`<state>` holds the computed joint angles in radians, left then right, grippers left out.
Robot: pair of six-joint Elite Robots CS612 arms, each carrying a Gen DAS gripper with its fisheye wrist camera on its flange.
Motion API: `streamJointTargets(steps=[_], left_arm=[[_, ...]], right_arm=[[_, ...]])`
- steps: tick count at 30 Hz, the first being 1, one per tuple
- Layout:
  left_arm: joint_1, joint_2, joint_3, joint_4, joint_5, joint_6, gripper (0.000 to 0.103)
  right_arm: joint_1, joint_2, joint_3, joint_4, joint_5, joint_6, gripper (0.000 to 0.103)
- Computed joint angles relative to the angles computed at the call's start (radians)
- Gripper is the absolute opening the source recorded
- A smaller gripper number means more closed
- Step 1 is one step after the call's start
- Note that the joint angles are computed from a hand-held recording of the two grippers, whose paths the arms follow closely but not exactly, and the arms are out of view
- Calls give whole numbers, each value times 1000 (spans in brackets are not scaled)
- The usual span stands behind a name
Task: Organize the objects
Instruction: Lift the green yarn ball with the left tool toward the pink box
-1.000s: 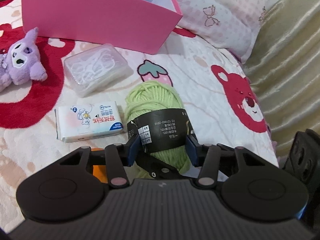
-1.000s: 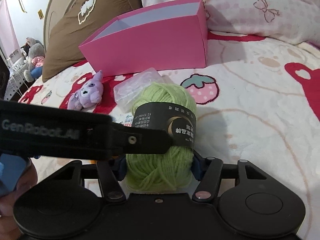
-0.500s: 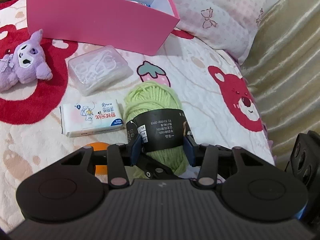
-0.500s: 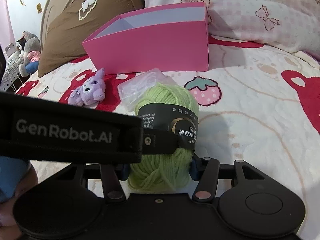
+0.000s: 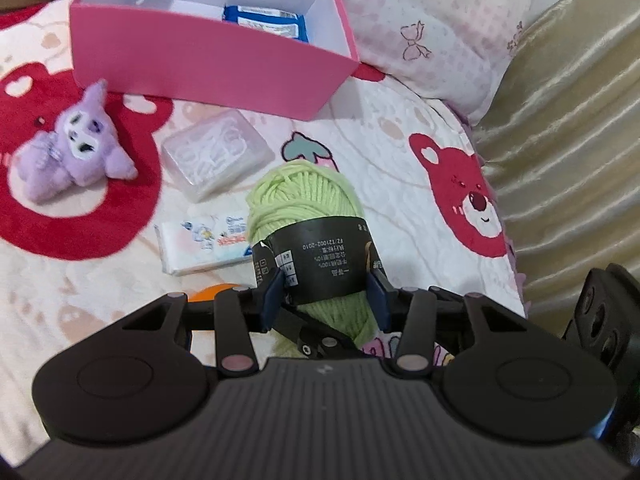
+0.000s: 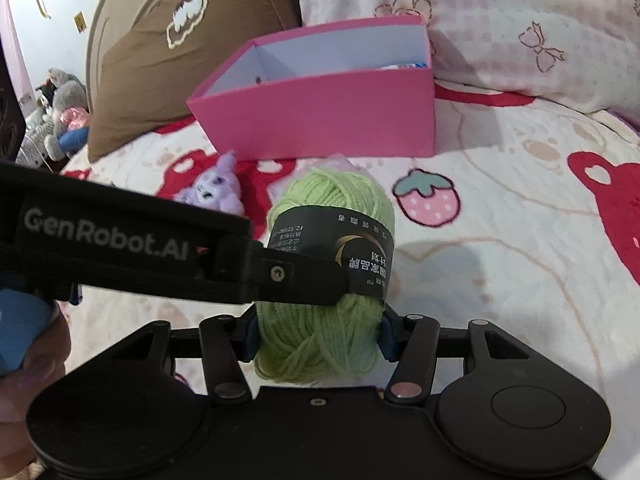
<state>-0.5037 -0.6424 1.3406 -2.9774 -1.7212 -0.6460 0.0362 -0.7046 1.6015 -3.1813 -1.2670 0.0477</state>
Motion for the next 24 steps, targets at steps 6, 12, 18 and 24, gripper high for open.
streamJointTargets(steps=[6, 12, 18, 24], left_arm=[[5, -31, 12, 64, 10, 3, 44], [10, -54, 26, 92, 7, 5, 44], [19, -75, 39, 105, -2, -2, 43], [25, -103, 62, 92, 20, 0, 43]], right_arm=[[-1, -14, -18, 82, 62, 39, 60], [5, -29, -25, 132, 75, 46, 60], [13, -49, -41, 211, 72, 42, 60], [20, -59, -60, 240, 94, 25, 60]])
